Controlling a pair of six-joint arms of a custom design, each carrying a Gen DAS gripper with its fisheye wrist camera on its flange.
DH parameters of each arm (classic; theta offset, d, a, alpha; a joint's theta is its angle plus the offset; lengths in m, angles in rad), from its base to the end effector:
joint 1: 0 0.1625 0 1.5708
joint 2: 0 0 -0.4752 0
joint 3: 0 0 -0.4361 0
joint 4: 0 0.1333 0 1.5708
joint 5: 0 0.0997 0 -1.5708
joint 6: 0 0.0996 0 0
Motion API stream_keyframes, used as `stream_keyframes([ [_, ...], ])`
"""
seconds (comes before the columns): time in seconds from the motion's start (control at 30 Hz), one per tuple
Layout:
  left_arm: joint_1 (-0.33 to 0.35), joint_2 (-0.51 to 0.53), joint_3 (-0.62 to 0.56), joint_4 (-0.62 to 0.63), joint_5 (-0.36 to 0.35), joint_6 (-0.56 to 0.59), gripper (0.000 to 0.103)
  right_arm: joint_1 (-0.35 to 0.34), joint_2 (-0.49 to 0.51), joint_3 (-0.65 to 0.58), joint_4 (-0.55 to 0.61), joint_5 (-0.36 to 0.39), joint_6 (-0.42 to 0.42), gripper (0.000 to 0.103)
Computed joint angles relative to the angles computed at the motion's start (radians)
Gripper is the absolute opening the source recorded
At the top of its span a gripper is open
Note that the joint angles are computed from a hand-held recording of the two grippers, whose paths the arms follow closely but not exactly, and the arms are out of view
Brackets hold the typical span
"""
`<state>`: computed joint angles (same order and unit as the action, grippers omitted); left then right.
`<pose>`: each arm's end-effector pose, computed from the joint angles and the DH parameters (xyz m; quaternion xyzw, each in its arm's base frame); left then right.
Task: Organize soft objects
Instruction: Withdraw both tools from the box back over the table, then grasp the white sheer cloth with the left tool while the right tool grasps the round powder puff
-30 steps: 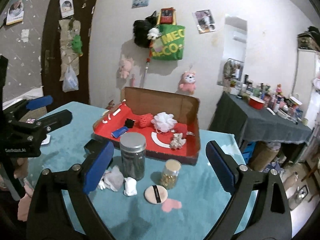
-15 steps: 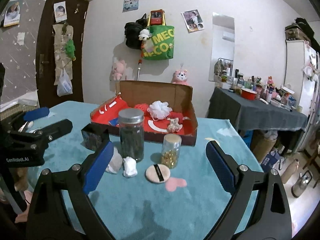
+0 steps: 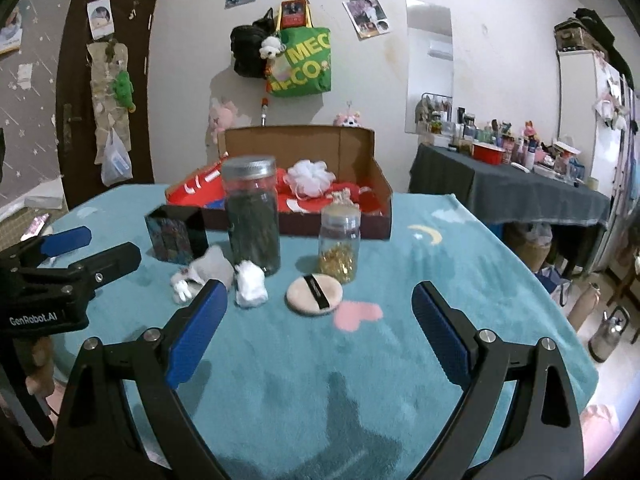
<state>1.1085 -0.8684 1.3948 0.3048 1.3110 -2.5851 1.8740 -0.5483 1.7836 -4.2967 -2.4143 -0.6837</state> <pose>-0.1590 -0.6753 0.1678 0.4100 0.8300 -0.3523 0.1375 0.2423 -0.5771 0.0925 0.0731 -0.7220 0.5507 0.4124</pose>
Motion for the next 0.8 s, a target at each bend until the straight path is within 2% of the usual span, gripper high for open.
stream_keyframes([
  [0.07, 0.003, 0.004, 0.002, -0.001, -0.008, -0.002, 0.103, -0.004, 0.012, -0.007, -0.014, -0.009, -0.015, 0.095],
  [0.47, 0.005, 0.034, -0.017, 0.031, -0.047, -0.002, 0.103, -0.035, 0.004, 0.017, 0.076, -0.013, 0.093, 0.095],
  [0.8, 0.002, 0.112, -0.132, 0.152, -0.085, -0.033, 0.103, -0.053, -0.020, 0.012, 0.193, -0.019, 0.152, 0.095],
])
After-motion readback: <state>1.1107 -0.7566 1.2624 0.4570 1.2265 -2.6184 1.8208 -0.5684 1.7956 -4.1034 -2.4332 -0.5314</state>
